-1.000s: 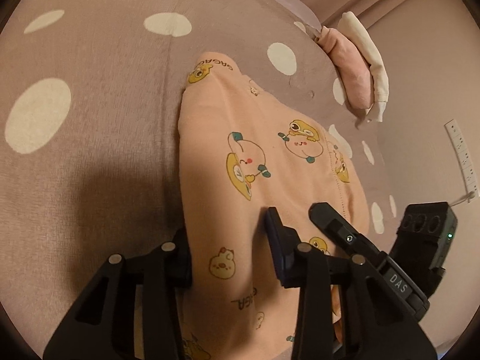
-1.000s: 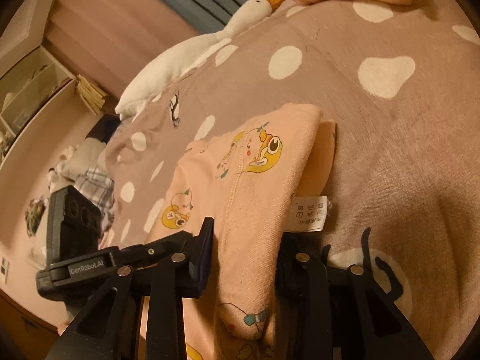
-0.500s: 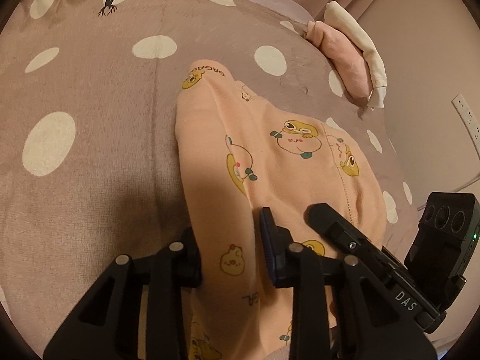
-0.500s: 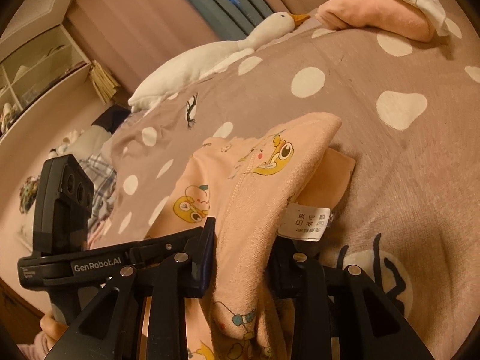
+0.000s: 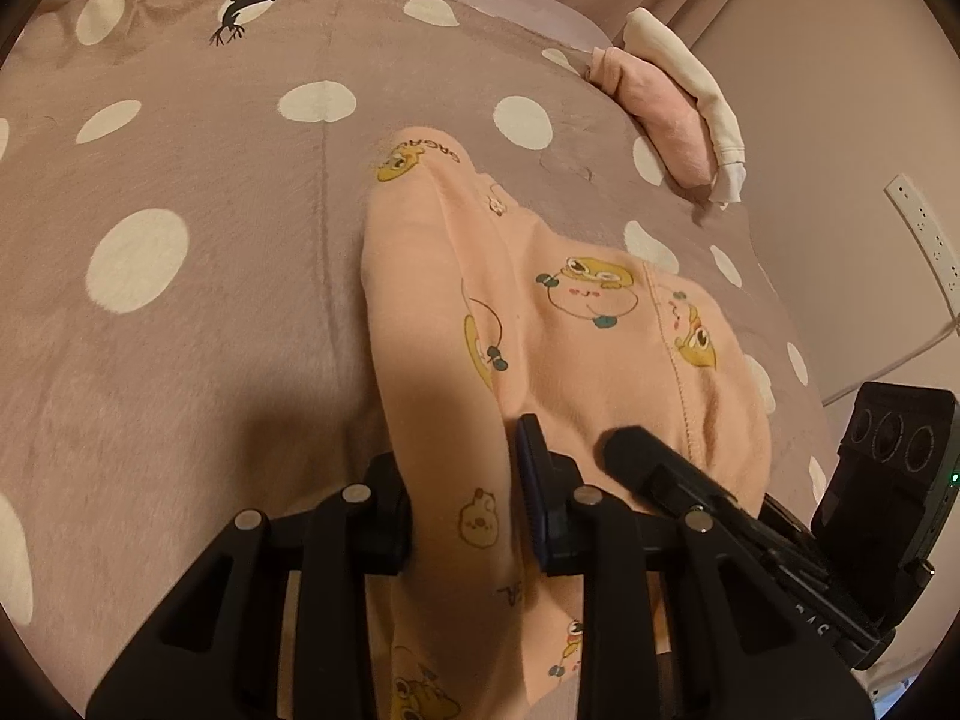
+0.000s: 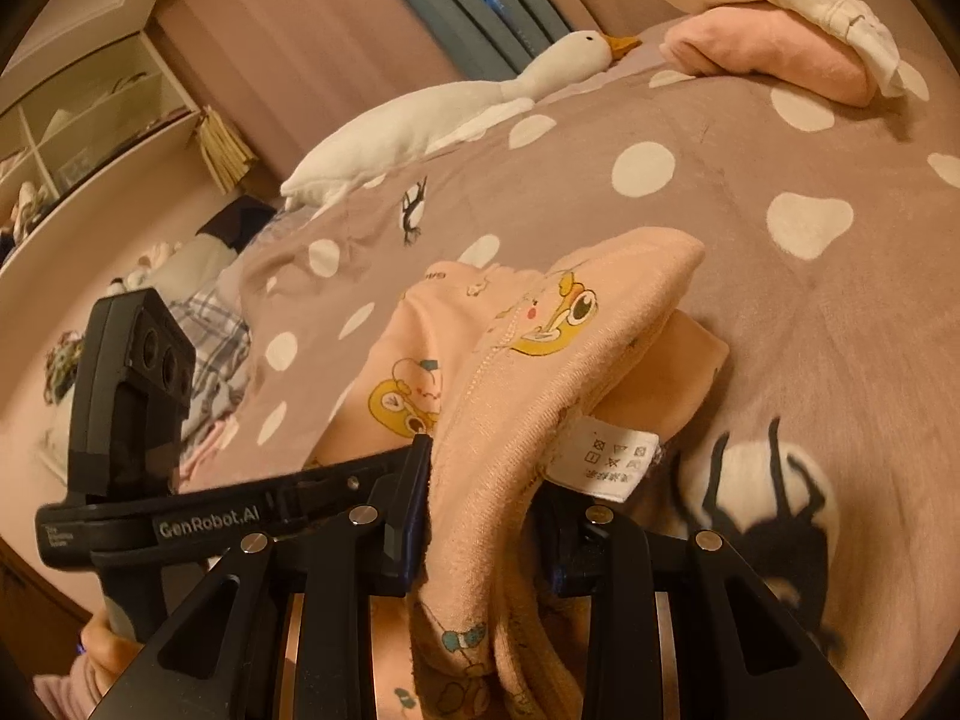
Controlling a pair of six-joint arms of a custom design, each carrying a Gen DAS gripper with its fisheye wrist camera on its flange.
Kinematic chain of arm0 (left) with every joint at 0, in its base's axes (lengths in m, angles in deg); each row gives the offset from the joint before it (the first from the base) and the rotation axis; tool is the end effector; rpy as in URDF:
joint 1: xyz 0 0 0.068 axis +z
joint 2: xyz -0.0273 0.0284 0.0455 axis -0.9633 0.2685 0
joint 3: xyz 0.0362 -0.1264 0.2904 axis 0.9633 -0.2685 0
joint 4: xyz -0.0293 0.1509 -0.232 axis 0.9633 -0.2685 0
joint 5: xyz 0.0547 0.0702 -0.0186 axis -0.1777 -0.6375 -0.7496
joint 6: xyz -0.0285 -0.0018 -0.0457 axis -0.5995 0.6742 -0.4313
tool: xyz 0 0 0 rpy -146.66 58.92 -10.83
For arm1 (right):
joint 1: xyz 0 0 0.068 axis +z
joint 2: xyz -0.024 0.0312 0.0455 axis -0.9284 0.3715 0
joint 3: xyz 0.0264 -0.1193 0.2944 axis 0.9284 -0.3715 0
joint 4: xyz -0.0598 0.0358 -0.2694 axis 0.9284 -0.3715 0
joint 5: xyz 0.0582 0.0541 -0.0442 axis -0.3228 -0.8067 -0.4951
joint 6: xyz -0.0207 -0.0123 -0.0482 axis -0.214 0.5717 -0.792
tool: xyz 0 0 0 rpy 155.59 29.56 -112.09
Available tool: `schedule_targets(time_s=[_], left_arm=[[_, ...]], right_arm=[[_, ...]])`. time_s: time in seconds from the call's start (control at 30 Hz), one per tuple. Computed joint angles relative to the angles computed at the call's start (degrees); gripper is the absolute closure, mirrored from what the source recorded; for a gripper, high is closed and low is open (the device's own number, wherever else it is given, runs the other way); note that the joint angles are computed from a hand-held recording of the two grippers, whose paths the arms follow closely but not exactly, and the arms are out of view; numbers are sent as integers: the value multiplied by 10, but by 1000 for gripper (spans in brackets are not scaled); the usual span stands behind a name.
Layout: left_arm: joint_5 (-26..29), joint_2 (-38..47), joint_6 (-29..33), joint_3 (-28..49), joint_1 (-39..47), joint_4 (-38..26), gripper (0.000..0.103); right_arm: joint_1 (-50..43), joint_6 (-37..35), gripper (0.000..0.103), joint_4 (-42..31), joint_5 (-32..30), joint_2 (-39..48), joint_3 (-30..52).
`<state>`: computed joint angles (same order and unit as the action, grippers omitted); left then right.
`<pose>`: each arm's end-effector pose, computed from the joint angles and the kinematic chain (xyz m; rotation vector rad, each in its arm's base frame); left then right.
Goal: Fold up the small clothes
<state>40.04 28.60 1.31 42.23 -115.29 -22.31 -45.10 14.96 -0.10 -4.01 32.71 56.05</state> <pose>0.2450 -0.2044 0.1453 -0.2903 2.4820 -0.5088 0.2649 0.1312 0.1094 -0.4384 2.2389 0.9084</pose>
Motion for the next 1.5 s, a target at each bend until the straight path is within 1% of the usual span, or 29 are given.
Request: schedule_targets(time_s=[0.23, 0.6, 0.73, 0.9, 1.5], left_arm=[[-39, -57, -29, -40, -50, -19, 76], [-117, -159, -124, -106, -156, -68, 76], [-154, -199, -161, -120, -194, -110, 76], [-187, -244, -210, -137, -234, -154, 76], [-290, -358, -384, -162, -367, -329, 76]], right_arm=[[32, 23, 71, 5, 23, -46, -47], [111, 47, 71, -10, 80, -145, -111], [146, 58, 71, -16, 101, -165, -120], [190, 70, 71, -18, 125, -177, -122], [310, 100, 71, -34, 193, -173, -98]])
